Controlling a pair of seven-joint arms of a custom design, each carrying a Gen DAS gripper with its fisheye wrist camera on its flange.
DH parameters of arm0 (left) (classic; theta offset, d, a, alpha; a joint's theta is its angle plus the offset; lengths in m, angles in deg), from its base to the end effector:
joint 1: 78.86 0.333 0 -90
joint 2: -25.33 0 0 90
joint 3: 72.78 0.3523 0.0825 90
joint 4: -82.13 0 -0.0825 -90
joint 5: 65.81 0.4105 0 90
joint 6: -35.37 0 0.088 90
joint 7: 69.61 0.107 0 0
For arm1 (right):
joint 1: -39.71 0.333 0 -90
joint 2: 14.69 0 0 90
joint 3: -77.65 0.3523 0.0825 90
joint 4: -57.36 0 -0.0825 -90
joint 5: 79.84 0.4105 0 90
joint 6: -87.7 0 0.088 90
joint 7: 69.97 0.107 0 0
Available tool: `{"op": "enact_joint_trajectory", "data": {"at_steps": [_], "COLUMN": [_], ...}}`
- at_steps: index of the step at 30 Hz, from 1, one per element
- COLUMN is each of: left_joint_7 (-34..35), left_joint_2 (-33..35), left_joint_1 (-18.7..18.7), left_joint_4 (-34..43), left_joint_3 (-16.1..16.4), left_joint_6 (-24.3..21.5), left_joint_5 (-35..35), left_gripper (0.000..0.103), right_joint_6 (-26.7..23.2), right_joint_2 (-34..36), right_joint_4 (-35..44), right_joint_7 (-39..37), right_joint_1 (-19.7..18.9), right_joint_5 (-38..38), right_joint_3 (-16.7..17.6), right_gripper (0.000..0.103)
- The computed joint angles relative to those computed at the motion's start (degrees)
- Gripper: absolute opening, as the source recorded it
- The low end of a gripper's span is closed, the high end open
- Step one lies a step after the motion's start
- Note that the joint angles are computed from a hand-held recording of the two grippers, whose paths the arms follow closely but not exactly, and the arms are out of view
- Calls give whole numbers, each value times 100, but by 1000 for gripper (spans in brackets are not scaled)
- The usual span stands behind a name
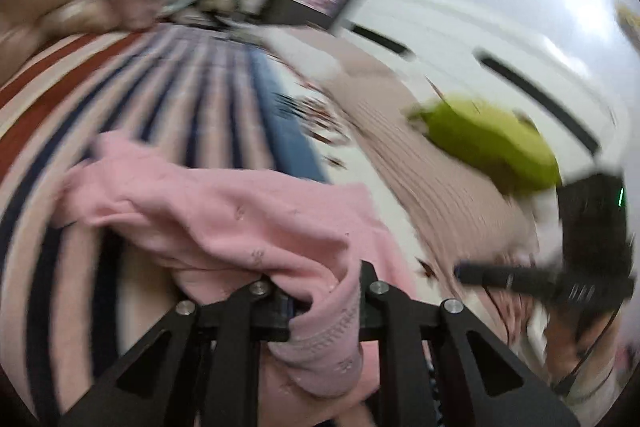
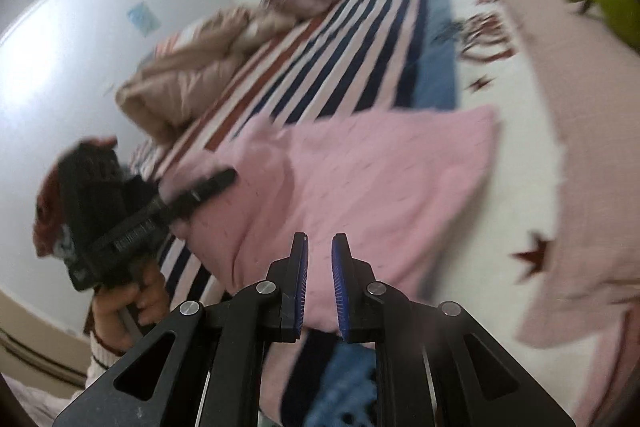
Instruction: Fold small clothes
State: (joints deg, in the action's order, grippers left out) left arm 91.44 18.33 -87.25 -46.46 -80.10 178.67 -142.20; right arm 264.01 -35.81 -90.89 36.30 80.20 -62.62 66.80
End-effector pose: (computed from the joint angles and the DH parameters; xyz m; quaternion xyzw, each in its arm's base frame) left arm 0.5314 -0.1446 0.4763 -0.4385 0.7632 -0.4746 0.0102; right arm 0.4186 0.2043 0.4983 -0.6178 0.6670 -0.0554 0.4127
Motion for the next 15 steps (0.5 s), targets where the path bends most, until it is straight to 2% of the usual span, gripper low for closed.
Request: {"op": "enact_joint_trajectory", "data": {"at_steps": [2,4,5,7,8,9,11,13,15], "left_joint_7": [-75,-326,-545,-700,-584,-595,-569,-417,-406], "left_joint_2": [163,416,531,569,507,423,189,-112,-485], "left_joint_1": [-130,-242,-313,-478,-507,-491,-408,-357,-297], "left_joint_4": [139,286,295,129,57,25,-35,-194,-428], "left_joint_3": [-129,-270,-373,-562,-564,-512,-346,-218,-78], "left_joint_6": [-356,-746,-704,-64,28,-117,-661,-849,-967], "left_joint_5": [342,893,1232,1629,1497,1416,1286,1176,1115], "left_gripper": [13,12,12,13,18,24,45,53,53], "right_joint_6": [6,11,30,40,-1,-31,-87,-142,-269], "right_joint_2": [-295,-541,-648,-811,-817,-810,-795,-731,-589], "right_joint_4": [-215,-412,-515,-690,-677,-684,-687,-642,-483], "right_joint_7": [286,465,541,629,647,684,711,627,573], "right_joint_1": [-486,-678,-705,-644,-607,-605,-605,-537,-615], "right_joint_5": [-229,-413,-477,-565,-614,-657,-738,-791,-910], "right_joint_3": [373,468,460,328,248,223,182,76,183], "right_gripper": [9,9,9,9,9,9,11,23,27]}}
